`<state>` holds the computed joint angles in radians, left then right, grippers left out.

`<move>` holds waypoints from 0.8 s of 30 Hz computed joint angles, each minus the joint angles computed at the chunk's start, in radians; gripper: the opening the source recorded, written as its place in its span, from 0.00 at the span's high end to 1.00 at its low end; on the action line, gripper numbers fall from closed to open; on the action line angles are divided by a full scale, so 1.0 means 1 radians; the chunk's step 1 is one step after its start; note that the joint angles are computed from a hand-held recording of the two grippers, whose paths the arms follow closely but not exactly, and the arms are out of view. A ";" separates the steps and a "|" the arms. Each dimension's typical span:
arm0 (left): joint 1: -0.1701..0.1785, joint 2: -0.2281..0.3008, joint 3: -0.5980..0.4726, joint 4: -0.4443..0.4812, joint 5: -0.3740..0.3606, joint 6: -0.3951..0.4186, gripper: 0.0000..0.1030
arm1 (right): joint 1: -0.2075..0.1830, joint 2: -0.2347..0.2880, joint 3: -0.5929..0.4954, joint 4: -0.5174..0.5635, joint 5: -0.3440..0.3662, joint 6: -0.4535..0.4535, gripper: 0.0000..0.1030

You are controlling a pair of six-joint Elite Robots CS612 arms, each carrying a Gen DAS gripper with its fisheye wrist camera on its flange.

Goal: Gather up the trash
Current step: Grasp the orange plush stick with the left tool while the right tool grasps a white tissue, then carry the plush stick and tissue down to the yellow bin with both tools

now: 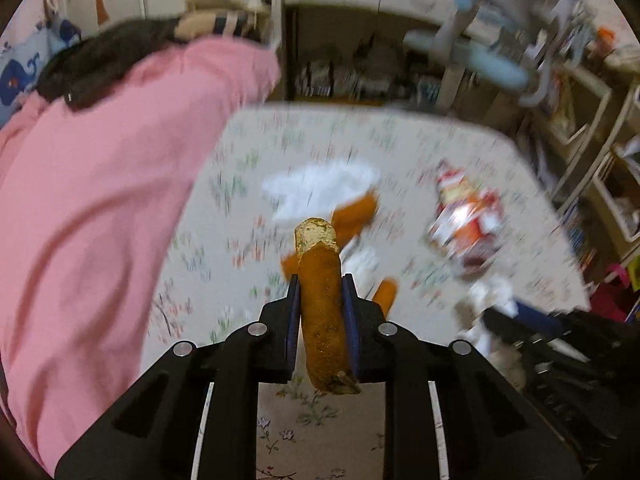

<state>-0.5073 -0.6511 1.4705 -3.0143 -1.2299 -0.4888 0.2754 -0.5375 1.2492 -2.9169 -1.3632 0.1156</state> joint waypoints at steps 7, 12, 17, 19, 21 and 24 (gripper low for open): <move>-0.020 -0.008 0.010 -0.044 0.047 0.055 0.82 | 0.003 -0.016 0.036 -0.106 0.013 -0.009 0.80; -0.032 -0.020 0.034 -0.097 0.078 0.056 0.82 | 0.006 -0.029 0.071 -0.228 0.005 -0.020 0.79; -0.038 -0.026 0.051 -0.143 0.097 0.061 0.82 | 0.010 -0.035 0.090 -0.309 0.000 -0.025 0.79; -0.039 -0.027 0.054 -0.152 0.102 0.062 0.82 | 0.012 -0.035 0.091 -0.321 -0.004 -0.027 0.79; -0.041 -0.028 0.056 -0.160 0.105 0.065 0.82 | 0.011 -0.036 0.092 -0.327 -0.004 -0.030 0.79; -0.043 -0.029 0.060 -0.176 0.117 0.072 0.82 | 0.009 -0.037 0.096 -0.334 -0.004 -0.032 0.79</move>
